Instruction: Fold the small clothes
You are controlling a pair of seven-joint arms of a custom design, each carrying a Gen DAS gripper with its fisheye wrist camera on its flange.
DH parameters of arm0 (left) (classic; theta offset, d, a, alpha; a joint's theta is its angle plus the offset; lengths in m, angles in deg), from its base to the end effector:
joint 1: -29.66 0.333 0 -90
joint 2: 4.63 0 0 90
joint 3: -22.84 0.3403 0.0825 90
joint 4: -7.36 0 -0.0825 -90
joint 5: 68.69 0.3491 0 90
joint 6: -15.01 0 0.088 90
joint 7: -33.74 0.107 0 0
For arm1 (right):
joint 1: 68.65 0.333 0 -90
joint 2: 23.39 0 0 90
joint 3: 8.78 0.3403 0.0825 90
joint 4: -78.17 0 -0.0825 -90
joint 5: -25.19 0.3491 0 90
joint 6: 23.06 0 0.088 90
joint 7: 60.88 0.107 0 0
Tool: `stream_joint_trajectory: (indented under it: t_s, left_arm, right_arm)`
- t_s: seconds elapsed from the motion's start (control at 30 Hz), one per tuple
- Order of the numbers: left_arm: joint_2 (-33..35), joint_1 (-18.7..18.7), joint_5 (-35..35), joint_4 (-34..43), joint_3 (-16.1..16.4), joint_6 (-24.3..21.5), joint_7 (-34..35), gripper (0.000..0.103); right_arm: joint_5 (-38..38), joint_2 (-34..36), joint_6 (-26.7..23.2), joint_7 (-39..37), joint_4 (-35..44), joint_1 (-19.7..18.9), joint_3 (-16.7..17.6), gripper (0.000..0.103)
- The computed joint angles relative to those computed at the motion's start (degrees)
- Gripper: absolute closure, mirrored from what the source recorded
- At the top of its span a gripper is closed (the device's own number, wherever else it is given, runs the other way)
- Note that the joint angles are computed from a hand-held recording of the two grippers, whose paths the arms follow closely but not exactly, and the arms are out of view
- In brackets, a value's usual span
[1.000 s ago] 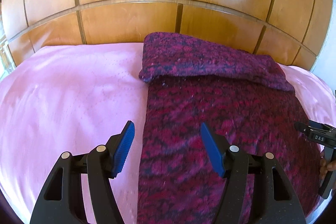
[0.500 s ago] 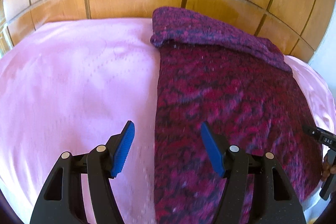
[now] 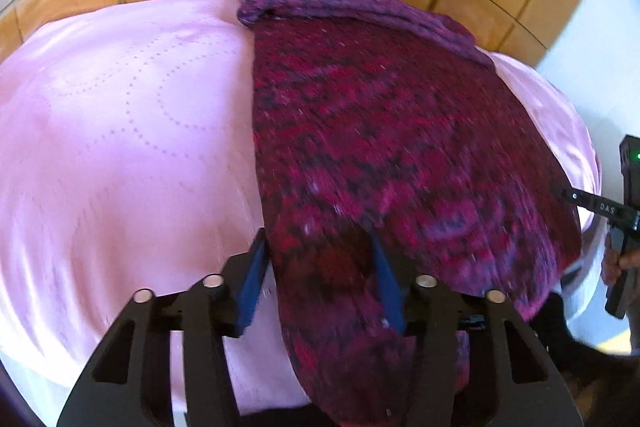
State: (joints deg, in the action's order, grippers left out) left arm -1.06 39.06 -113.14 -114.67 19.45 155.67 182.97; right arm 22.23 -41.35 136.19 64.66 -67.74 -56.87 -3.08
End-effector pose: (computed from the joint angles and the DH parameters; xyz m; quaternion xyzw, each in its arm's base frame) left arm 0.5451 0.0580 0.4509 -0.5350 0.7887 -0.2972 0.0585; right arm 0.4092 0.1340 0.4860 -0.5836 0.7657 -0.1143 0.2449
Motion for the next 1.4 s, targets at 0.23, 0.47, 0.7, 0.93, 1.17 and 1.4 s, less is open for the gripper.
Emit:
stream_joint_trajectory:
  t_s: [0.23, 0.47, 0.7, 0.93, 1.17, 1.4]
  left_arm:
    - [0.54, 2.56, -4.59, 4.68, 1.63, -11.14, 1.99, 0.087]
    - [5.95, 5.88, -13.15, 15.44, 1.05, -22.68, -2.26, 0.087]
    - [19.04, 5.26, -12.2, 32.49, -3.13, -21.79, -16.56, 0.087]
    - [37.34, 3.46, -1.81, 59.47, -5.36, -27.69, -40.07, 0.084]
    - [38.27, 7.91, -2.34, 59.97, -10.12, -19.0, -44.62, 0.027]
    - [29.08, 13.65, -1.94, 43.63, -13.22, -14.99, -24.95, 0.025]
  right_arm:
    - [10.47, -3.58, -3.31, -8.32, -1.57, 6.85, -4.04, 0.081]
    - [29.93, -2.13, 9.55, -24.07, 2.0, 16.53, -13.08, 0.084]
    - [42.43, 11.31, 11.26, -35.2, 15.42, 18.27, -18.52, 0.086]
    - [38.97, 22.81, 3.63, -30.48, 27.16, 10.36, -17.02, 0.086]
    - [50.11, 25.0, 0.5, -37.9, 30.92, 2.28, -10.55, 0.057]
    - [66.34, 16.77, 9.58, -54.64, 23.63, -1.78, -4.5, 0.012]
